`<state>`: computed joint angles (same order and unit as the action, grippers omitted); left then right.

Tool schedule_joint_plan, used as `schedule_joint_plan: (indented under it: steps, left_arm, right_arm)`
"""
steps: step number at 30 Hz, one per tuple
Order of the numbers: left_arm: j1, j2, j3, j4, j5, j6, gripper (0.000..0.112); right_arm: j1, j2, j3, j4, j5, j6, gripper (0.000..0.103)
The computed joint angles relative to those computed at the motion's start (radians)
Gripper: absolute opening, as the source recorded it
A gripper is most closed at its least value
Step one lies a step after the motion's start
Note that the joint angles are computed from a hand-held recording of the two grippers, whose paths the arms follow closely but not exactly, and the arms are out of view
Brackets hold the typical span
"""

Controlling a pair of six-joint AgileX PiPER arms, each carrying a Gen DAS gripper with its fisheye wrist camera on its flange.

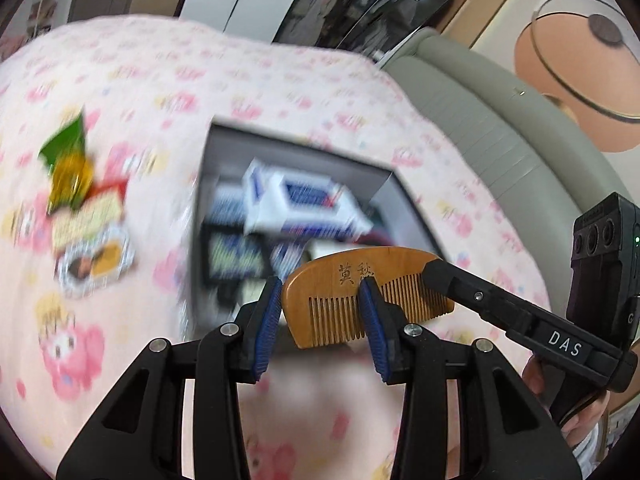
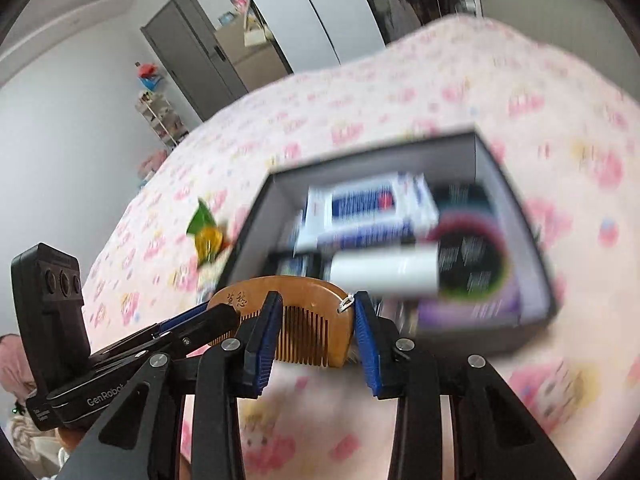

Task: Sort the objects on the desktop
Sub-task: 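Lower the comb into the box and open the right gripper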

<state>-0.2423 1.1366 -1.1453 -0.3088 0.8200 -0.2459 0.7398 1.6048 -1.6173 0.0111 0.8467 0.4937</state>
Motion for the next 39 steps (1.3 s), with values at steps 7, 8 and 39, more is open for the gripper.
schedule_joint_plan:
  steps: [7,8,39]
  left_arm:
    - [0.030,0.157,-0.145,-0.058,0.000,0.063,0.040]
    - [0.023,0.174,-0.135,-0.057,-0.005,0.063,0.040]
    - [-0.455,-0.135,0.031,0.557,0.162,-0.508,0.042]
  right_arm:
    - [-0.069,0.088,-0.186,0.002,0.076,-0.076,0.032]
    - [-0.078,0.090,-0.167,0.013,0.071,-0.082,0.032]
    - [0.216,-0.104,0.098,-0.319,0.155,0.335,0.043]
